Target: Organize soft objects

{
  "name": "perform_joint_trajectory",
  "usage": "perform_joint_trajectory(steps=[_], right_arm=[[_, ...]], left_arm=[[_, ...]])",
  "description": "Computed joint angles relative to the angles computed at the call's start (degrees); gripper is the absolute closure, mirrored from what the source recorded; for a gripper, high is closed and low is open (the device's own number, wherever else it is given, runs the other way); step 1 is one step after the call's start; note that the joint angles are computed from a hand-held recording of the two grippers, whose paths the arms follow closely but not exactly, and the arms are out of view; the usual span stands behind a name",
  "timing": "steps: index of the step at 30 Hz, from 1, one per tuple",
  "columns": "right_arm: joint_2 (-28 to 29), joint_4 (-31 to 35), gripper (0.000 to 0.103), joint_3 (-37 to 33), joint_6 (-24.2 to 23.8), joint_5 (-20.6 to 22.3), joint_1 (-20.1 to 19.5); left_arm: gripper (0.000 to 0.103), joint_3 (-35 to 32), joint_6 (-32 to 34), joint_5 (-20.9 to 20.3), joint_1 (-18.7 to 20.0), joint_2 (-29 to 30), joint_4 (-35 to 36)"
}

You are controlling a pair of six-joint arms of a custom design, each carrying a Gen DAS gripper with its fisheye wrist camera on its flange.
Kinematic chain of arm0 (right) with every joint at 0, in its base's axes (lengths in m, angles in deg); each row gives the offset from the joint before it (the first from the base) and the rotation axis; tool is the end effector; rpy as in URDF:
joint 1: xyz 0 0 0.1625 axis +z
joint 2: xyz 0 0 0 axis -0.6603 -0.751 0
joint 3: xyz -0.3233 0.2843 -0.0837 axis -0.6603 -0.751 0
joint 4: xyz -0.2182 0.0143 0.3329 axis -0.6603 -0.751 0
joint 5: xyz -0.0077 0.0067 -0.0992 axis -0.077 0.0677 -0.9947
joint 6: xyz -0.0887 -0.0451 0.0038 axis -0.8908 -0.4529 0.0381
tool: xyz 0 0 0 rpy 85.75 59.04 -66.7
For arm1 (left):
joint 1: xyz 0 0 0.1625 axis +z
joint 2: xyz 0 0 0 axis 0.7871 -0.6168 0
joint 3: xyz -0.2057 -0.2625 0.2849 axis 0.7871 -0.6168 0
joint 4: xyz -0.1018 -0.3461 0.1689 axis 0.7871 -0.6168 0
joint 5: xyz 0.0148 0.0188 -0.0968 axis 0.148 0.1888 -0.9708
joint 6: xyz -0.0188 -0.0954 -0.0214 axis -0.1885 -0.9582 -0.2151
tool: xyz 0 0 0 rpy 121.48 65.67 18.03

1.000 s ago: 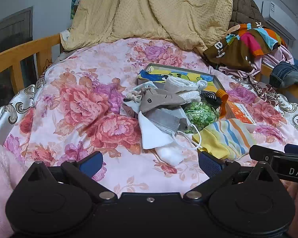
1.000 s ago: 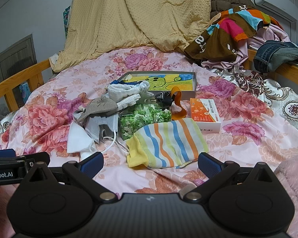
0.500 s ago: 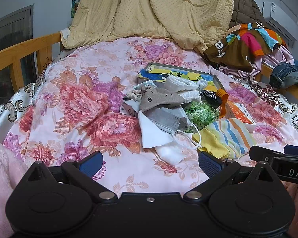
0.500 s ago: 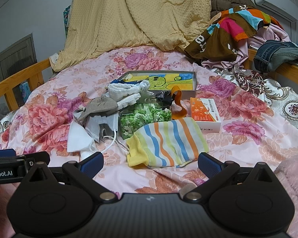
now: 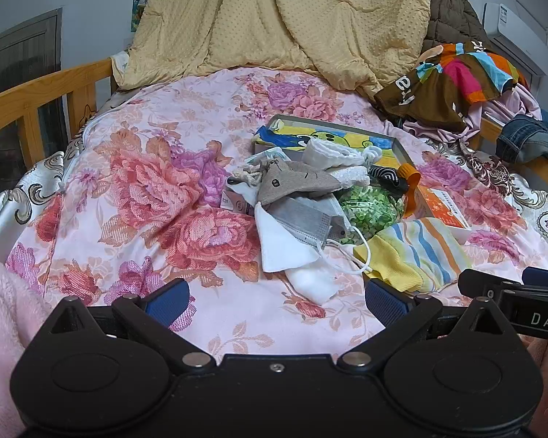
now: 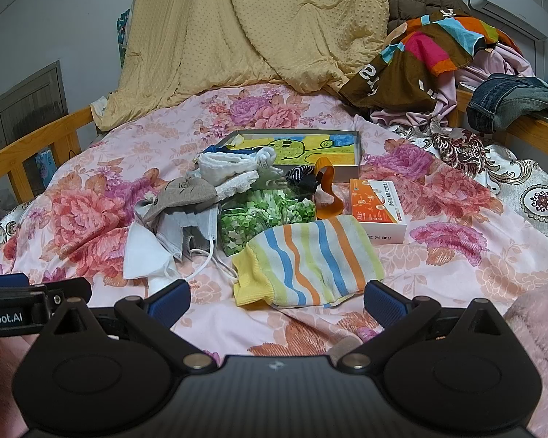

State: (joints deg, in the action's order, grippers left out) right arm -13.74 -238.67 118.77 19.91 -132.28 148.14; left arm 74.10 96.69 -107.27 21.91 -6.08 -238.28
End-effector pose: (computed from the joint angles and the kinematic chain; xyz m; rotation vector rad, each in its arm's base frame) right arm 0.3404 -0.7855 -0.0550 0.8694 -2.3227 1.0621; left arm 0.0063 -0.7164 0.2974 0.1143 2.0627 -1.2597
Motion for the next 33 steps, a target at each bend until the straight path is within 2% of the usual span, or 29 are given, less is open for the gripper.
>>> perform_joint_trajectory(steps=[23, 28, 33], right_arm=[[0.10, 0.22, 0.000, -0.14, -0.05, -0.52, 0.17], [-0.41, 1.37, 0.000, 0.34, 0.79, -1.15, 0.19], [-0.62, 9.45, 0.000, -2.54, 4.17, -1.38, -0.04]], left_arm=[[0.001, 0.76, -1.42, -0.66, -0.08, -0.08, 0.04], [0.001, 0.70, -4.69, -0.60, -0.15, -0.66, 2.94], [0.001, -1.50, -9.80, -1.98, 0.51, -1.93, 11.28]])
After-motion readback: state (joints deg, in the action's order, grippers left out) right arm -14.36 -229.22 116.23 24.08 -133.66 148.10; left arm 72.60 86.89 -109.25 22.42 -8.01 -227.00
